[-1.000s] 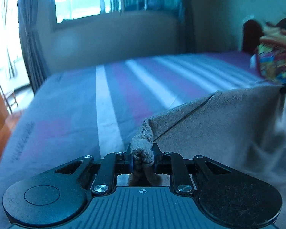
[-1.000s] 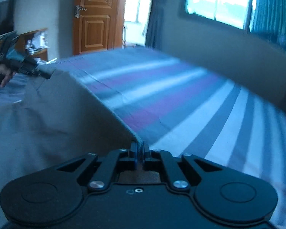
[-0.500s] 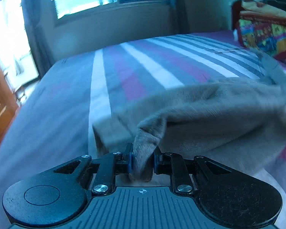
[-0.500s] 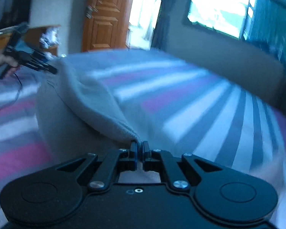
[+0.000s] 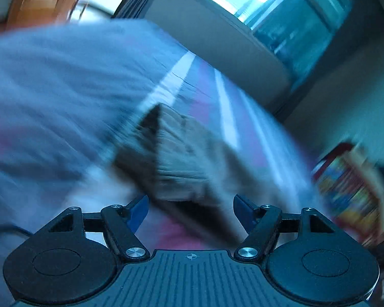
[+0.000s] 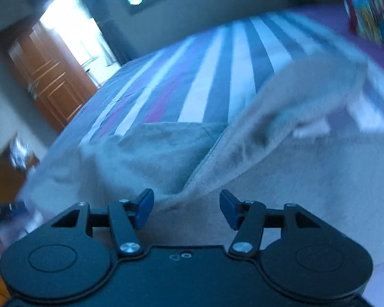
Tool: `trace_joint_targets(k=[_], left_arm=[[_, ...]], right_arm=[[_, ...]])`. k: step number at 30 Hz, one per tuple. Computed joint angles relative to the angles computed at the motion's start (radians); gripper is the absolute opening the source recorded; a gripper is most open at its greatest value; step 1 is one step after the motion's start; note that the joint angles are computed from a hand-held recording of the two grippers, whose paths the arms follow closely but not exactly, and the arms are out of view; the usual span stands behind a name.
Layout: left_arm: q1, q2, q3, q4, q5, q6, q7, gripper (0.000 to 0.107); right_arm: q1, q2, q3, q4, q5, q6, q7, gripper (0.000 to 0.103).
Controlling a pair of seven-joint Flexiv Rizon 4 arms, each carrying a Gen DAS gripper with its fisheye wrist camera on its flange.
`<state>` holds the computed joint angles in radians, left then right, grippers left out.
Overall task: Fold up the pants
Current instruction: 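Lift the waistband with both tools and fold it over toward the leg hems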
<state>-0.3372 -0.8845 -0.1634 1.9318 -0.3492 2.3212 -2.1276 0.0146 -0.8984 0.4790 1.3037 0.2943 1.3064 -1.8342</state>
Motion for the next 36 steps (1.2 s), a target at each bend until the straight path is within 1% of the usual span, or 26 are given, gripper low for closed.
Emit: trace_joint_targets(k=[2,4,5,6,7,8,9,11,12,14,16,17,18,19,20,21,22,23,24,25,27,29,30,33,35,36], left_arm=[[0.068,-0.022,-0.059,-0.034,0.06,-0.032,-0.059,0.072],[0.102,-0.038,-0.086,-0.079,0.094,-0.108,-0.092,0.072],[0.093,-0.04,-0.08,-0.104,0.07,-0.155,-0.081,0.072],[0.061,-0.036,-0.043,-0.128,0.028,-0.206,-0.068,0.07],[0.029,-0.036,-0.019,-0.148,-0.026,-0.235,-0.032,0.043],[0.025,-0.042,0.002,-0.176,-0.016,-0.273,-0.032,0.027],[0.024,-0.054,0.006,-0.206,-0.012,-0.28,-0.023,0.027],[0.023,-0.07,0.031,-0.265,0.028,-0.234,0.023,0.026],[0.026,-0.077,0.037,-0.286,0.058,-0.183,0.044,0.025],[0.073,-0.104,-0.008,-0.322,0.131,-0.034,0.116,0.025],[0.118,-0.128,-0.006,-0.342,0.278,0.044,0.062,0.025],[0.146,-0.123,-0.021,-0.325,0.315,0.002,0.064,0.025],[0.158,-0.107,-0.032,-0.297,0.286,-0.104,0.086,0.025],[0.143,-0.081,-0.019,-0.264,0.192,-0.252,0.132,0.025],[0.128,-0.072,0.001,-0.257,0.164,-0.335,0.15,0.025],[0.14,-0.073,-0.012,-0.244,0.173,-0.364,0.158,0.025],[0.15,-0.081,-0.03,-0.23,0.173,-0.329,0.157,0.025],[0.158,-0.086,-0.045,-0.215,0.175,-0.288,0.145,0.025],[0.161,-0.09,-0.052,-0.212,0.174,-0.269,0.138,0.025],[0.154,-0.089,-0.046,-0.216,0.165,-0.276,0.142,0.025],[0.136,-0.08,-0.028,-0.226,0.142,-0.305,0.157,0.025],[0.142,-0.08,-0.032,-0.23,0.151,-0.262,0.158,0.025],[0.164,-0.073,-0.042,-0.205,0.189,-0.218,0.132,0.025],[0.146,-0.052,-0.02,-0.196,0.144,-0.225,0.158,0.025],[0.12,-0.036,0.015,-0.198,0.106,-0.316,0.185,0.025],[0.065,-0.029,0.072,-0.219,0.049,-0.417,0.225,0.025]], right_arm=[[0.023,-0.027,-0.028,-0.058,0.005,-0.062,0.081,0.057],[0.079,-0.048,-0.102,-0.115,-0.026,-0.124,0.175,0.052],[0.11,-0.067,-0.144,-0.148,-0.053,-0.144,0.214,0.05],[0.126,-0.088,-0.164,-0.189,-0.074,-0.18,0.243,0.042],[0.137,-0.1,-0.18,-0.216,-0.088,-0.214,0.272,0.028],[0.147,-0.116,-0.197,-0.247,-0.103,-0.243,0.298,0.017],[0.146,-0.131,-0.194,-0.271,-0.103,-0.253,0.292,0.005],[0.121,-0.125,-0.154,-0.245,-0.126,-0.209,0.284,0.005],[0.099,-0.116,-0.118,-0.213,-0.137,-0.136,0.257,0.005],[0.012,-0.083,0.032,-0.1,-0.126,0.095,0.121,0.005],[-0.097,-0.094,0.19,0.043,-0.303,0.355,0.121,0.005],[-0.14,-0.108,0.238,0.119,-0.38,0.501,0.133,0.005],[-0.157,-0.116,0.253,0.163,-0.392,0.582,0.122,0.005],[-0.149,-0.114,0.235,0.189,-0.355,0.598,0.107,0.006],[-0.124,-0.124,0.185,0.197,-0.371,0.549,0.154,0.006],[-0.072,-0.11,0.104,0.184,-0.324,0.434,0.164,0.005],[-0.027,-0.095,0.055,0.16,-0.211,0.355,0.126,0.005],[0.003,-0.085,0.038,0.137,-0.052,0.342,0.028,0.005],[0.014,-0.081,0.037,0.124,0.043,0.341,-0.049,0.005],[0.021,-0.082,0.033,0.117,0.072,0.336,-0.062,0.005],[0.024,-0.09,0.017,0.118,0.024,0.329,0.007,0.005],[0.038,-0.089,-0.001,0.109,-0.039,0.324,0.075,0.005],[0.026,-0.083,0.022,0.122,-0.046,0.353,0.076,0.005],[-0.053,-0.049,0.149,0.187,-0.052,0.442,0.002,0.005],[-0.059,-0.043,0.153,0.216,-0.077,0.465,0.022,0.005],[-0.033,-0.04,0.108,0.228,-0.088,0.463,0.049,0.005]])
